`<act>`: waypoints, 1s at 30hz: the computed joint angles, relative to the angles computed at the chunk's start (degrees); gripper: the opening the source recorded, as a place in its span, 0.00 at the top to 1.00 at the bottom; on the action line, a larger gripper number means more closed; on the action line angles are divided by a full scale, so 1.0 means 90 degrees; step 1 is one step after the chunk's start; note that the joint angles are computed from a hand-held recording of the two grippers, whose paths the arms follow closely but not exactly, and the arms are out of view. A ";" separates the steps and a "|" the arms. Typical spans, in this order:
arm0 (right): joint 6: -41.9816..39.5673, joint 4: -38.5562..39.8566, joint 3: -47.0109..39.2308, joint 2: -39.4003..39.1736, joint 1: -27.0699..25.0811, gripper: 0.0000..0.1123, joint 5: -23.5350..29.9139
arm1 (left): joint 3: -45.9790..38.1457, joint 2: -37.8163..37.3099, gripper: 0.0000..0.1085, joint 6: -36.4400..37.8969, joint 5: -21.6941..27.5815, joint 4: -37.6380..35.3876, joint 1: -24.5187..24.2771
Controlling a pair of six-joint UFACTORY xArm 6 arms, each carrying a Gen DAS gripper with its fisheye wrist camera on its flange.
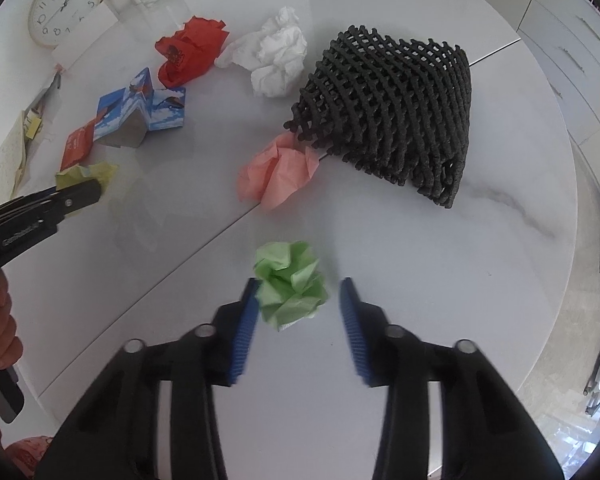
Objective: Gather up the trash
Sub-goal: 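Carry both held items toward the wastebasket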
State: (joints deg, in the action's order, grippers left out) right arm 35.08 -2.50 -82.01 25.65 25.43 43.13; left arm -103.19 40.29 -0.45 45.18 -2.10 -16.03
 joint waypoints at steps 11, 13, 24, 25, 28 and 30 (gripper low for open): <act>0.0427 -0.0167 0.0882 -0.0746 0.0078 0.75 -0.0418 | 0.1352 -0.1112 0.69 0.0565 -0.0389 -0.0168 -0.0197; 0.0629 -0.0287 0.1261 -0.1090 0.0106 0.74 -0.0506 | 0.1705 -0.1422 0.69 0.0712 -0.0417 -0.0239 -0.0259; 0.2872 -0.1387 0.3875 -0.3719 0.0530 0.74 -0.0428 | 0.3496 -0.2955 0.69 0.1652 -0.0725 -0.0809 -0.1088; 0.3130 -0.1491 0.4113 -0.3994 0.0592 0.74 -0.0353 | 0.3608 -0.3051 0.69 0.1739 -0.0724 -0.0880 -0.1193; 0.3890 -0.1731 0.4882 -0.4944 0.0784 0.74 -0.0018 | 0.3922 -0.3299 0.69 0.1950 -0.0789 -0.0951 -0.1549; 0.4354 -0.1836 0.5324 -0.5548 0.0931 0.74 0.0279 | 0.4100 -0.3445 0.69 0.2061 -0.0821 -0.0975 -0.1817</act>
State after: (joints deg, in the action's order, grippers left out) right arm 74.27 -19.02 -34.10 -24.28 33.81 45.64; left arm -66.29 9.29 18.09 37.79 -10.88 -32.39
